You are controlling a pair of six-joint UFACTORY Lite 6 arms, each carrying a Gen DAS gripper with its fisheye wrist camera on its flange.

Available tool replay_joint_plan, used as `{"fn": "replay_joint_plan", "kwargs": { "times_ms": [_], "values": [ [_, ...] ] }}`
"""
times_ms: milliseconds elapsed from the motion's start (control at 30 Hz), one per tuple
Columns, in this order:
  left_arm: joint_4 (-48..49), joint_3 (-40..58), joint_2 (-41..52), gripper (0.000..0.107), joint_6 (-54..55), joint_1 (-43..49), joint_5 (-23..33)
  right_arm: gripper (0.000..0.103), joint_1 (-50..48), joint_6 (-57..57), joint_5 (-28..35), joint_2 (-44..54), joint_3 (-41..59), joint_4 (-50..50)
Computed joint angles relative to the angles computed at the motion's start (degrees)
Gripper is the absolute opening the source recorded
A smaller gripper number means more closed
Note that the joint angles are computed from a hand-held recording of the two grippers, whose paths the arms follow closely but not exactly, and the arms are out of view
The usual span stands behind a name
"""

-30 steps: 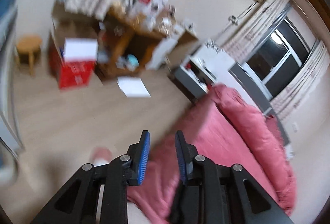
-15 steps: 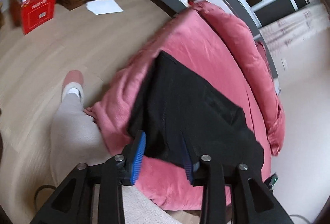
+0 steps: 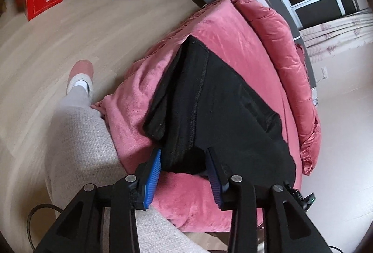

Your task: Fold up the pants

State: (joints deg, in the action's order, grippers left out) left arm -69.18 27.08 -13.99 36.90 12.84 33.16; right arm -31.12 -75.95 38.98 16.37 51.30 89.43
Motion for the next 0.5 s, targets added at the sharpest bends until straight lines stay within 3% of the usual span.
{"fn": "replay_joint_plan", "kwargs": {
  "times_ms": [67, 100, 133, 300, 500],
  "values": [
    [0.0, -0.1, -0.2, 0.025, 0.5, -0.7, 0.0, 0.018, -1.1, 2.6, -0.4, 2.4, 2.9, -1.5],
    [1.3, 0.2, -0.8, 0.019, -0.4, -1.4, -0.5, 0.009, -1.3, 4.1, -0.7, 3.2, 4.0, -2.5],
    [2.6, 0.8, -1.4, 0.015, -1.5, -1.8, -0.7, 0.008, -1.4, 5.7, -0.7, 3.9, 5.1, -3.7],
    [1.7, 6.5, -1.8, 0.012, -2.6, 0.6, 1.6, 0.007, -0.3, 7.5, -2.0, -2.1, 5.5, -5.8],
    [0.7, 10.6, 0.6, 0.008, 0.8, 4.0, -0.4, 0.007, -3.9, 8.6, 3.5, -14.5, 1.2, -11.1]
  ]
}}
